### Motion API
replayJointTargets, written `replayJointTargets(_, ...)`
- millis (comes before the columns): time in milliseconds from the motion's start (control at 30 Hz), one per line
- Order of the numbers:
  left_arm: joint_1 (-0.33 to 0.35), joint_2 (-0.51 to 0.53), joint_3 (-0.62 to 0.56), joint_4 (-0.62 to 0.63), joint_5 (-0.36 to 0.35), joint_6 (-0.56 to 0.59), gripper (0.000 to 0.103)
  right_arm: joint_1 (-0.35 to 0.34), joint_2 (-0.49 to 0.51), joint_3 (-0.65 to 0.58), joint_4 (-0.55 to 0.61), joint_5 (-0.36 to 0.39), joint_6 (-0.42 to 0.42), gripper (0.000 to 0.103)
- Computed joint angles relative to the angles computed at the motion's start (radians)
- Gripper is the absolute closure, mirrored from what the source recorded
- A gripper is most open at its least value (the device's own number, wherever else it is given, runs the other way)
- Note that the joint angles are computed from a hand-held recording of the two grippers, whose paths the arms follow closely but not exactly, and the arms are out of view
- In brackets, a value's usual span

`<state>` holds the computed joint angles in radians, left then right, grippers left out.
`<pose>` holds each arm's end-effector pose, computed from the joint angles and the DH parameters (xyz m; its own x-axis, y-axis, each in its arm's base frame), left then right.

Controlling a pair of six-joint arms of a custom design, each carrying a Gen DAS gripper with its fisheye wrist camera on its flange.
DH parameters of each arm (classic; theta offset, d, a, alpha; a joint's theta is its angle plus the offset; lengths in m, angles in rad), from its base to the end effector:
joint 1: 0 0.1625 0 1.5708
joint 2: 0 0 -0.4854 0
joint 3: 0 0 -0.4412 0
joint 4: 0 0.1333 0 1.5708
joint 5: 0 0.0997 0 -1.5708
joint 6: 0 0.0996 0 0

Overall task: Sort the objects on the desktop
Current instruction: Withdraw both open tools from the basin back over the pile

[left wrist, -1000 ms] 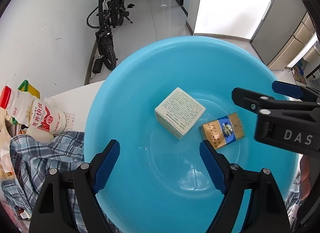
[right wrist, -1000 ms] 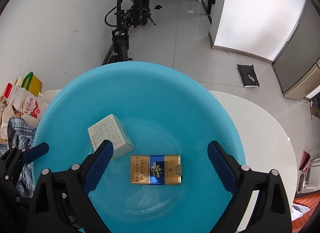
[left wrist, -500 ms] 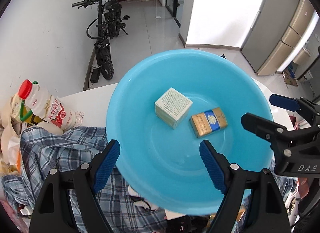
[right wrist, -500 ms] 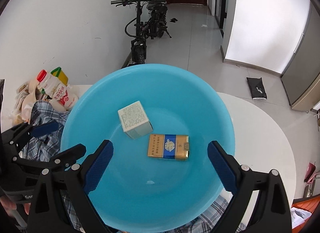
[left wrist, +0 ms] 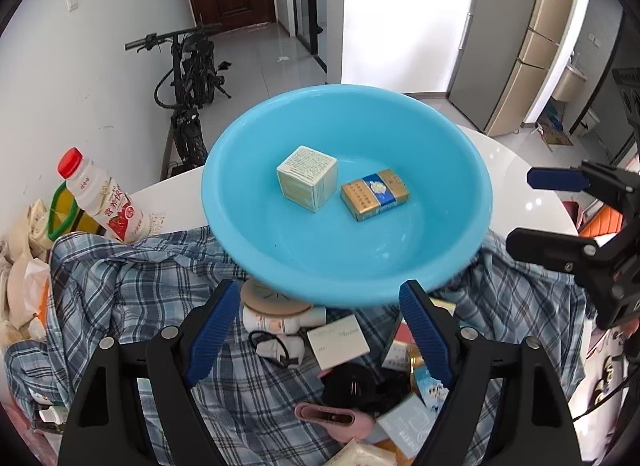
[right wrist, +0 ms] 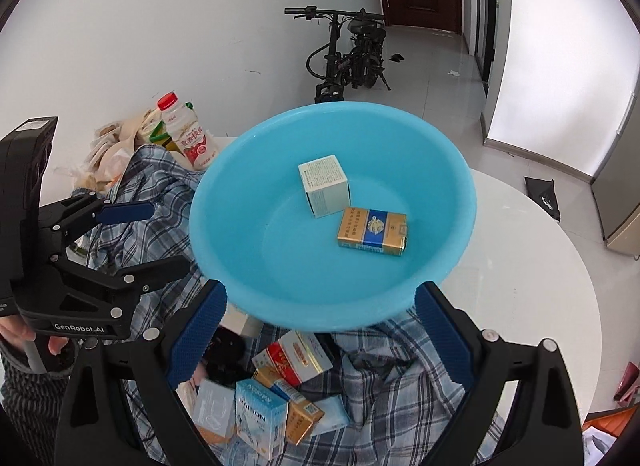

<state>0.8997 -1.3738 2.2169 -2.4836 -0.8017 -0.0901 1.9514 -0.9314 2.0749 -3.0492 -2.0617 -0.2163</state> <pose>-0.1479 -0.5120 0.2446 -0.6463 0.3369 -0.6847 0.5645 0.8149 -0.1318 0.3014 -0.5208 0.1003 -0.7806 -0.3677 0.5054 -0.5307 0.8170 -0.2255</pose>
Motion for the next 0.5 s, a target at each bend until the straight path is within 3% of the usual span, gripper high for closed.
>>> replayJointTargets(267,-0.097,-0.127,0.14,-0.029,0.016,-0.016,0.019,0.018,-0.06,0.124,-0.098,0.028,-0.045,0.008)
replayJointTargets(400,-0.151,-0.208,0.18,0.072,-0.009,-0.036,0.019,0.025,-0.093,0.19,-0.143,0.062,-0.069,0.008)
replayJointTargets(500,-0.204,-0.266,0.22,0.137,0.013,-0.062,0.019,0.028,-0.109,0.228,-0.156,0.082,-0.081,0.008)
